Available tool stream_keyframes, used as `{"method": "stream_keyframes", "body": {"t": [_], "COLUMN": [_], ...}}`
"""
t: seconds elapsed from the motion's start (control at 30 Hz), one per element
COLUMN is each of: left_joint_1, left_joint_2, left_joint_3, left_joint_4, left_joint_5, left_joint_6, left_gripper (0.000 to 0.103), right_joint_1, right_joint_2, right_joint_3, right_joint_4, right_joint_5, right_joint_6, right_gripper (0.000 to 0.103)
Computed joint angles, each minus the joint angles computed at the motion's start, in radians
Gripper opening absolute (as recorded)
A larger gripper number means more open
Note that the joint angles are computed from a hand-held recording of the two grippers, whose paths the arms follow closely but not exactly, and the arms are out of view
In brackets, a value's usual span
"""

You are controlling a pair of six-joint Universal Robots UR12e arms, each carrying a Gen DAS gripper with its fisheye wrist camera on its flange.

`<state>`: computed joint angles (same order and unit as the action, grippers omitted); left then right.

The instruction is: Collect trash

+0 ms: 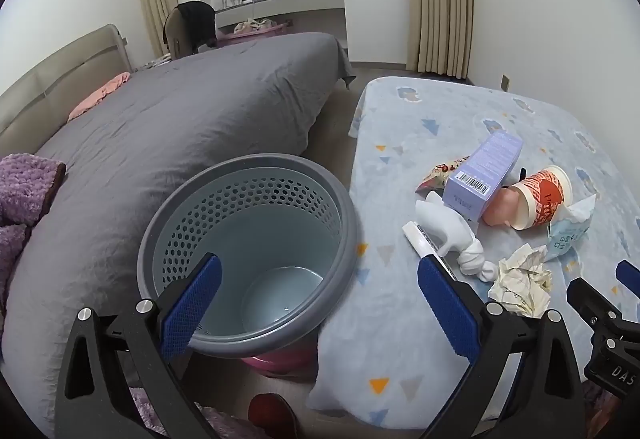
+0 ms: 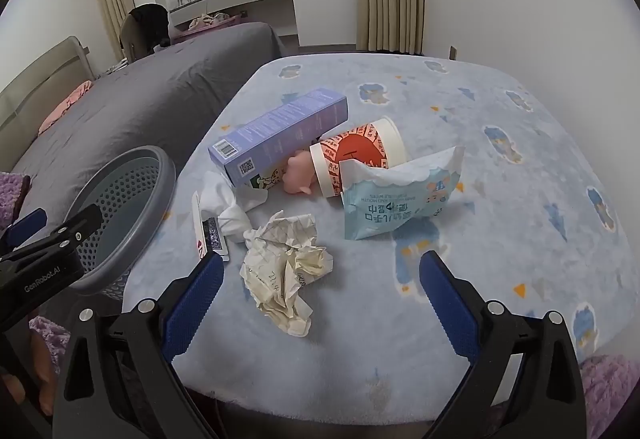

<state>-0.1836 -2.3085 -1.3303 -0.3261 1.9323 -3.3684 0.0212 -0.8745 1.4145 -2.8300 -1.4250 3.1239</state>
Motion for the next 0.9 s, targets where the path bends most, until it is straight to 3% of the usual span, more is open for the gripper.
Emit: {"method": "stream_keyframes", "body": {"t": [0.47,0.53,0.9], "left_joint_1": [0.019,0.001,0.0], "left_joint_2": [0.028,0.014,0.012], "left_joint_3": [-0.037,-0.019,-0.017], "left_joint_4": [0.017,0.015,0.019], "left_joint_5": [-0.024,0.007,0.011], "left_joint_6": [0.014,0.014,0.015], "left_gripper": [0.097,0.097,0.097], "right_joint_1": [0.004,0.004,0.001], "right_joint_2": [-0.013,-0.012,-0.015], "right_joint_3": [0.018,0.016,0.014], "right_joint_4": [-0.025,-0.024,-0.02], "right_joint_5": [-0.004,-0.006,0.003], "right_joint_6": [0.006,0.008,0.007], "right_gripper": [0.094,0.094,0.094]}}
